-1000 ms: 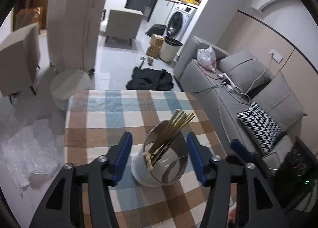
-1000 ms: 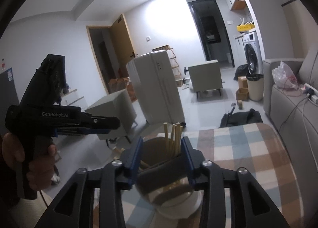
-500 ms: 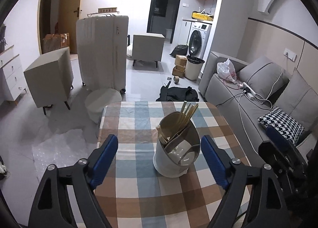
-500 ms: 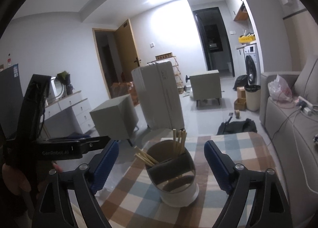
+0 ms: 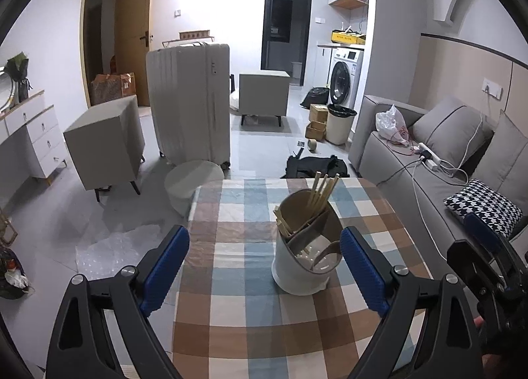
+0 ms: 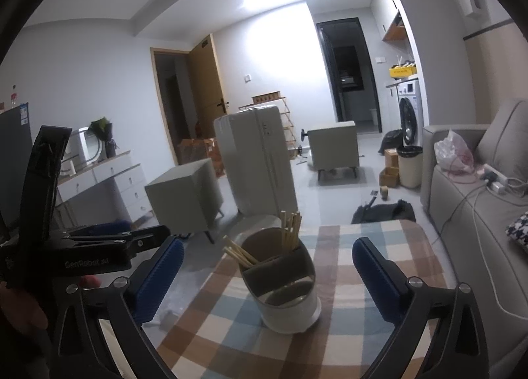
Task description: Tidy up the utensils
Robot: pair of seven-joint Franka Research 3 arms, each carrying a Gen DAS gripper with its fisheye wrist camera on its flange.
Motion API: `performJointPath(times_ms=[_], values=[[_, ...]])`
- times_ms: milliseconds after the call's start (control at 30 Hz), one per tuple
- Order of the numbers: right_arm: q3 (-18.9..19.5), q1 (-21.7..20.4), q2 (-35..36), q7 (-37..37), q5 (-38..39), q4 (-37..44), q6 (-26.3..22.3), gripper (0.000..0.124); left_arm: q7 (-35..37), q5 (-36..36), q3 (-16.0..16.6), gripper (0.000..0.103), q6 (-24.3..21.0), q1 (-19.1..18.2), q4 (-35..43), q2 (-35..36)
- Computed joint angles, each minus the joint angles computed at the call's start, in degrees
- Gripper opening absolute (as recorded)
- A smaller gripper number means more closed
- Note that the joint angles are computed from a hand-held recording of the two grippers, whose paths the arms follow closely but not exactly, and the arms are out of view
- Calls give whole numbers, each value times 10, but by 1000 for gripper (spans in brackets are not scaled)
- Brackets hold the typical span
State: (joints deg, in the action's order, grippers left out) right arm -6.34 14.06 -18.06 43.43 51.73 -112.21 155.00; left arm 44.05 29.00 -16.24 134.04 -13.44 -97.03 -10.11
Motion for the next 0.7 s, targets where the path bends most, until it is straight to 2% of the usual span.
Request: performJointPath(times_ms=[700], values=[[0, -1, -1, 2, -4, -4, 0, 103, -2, -7, 0, 90, 17, -1, -12, -9]])
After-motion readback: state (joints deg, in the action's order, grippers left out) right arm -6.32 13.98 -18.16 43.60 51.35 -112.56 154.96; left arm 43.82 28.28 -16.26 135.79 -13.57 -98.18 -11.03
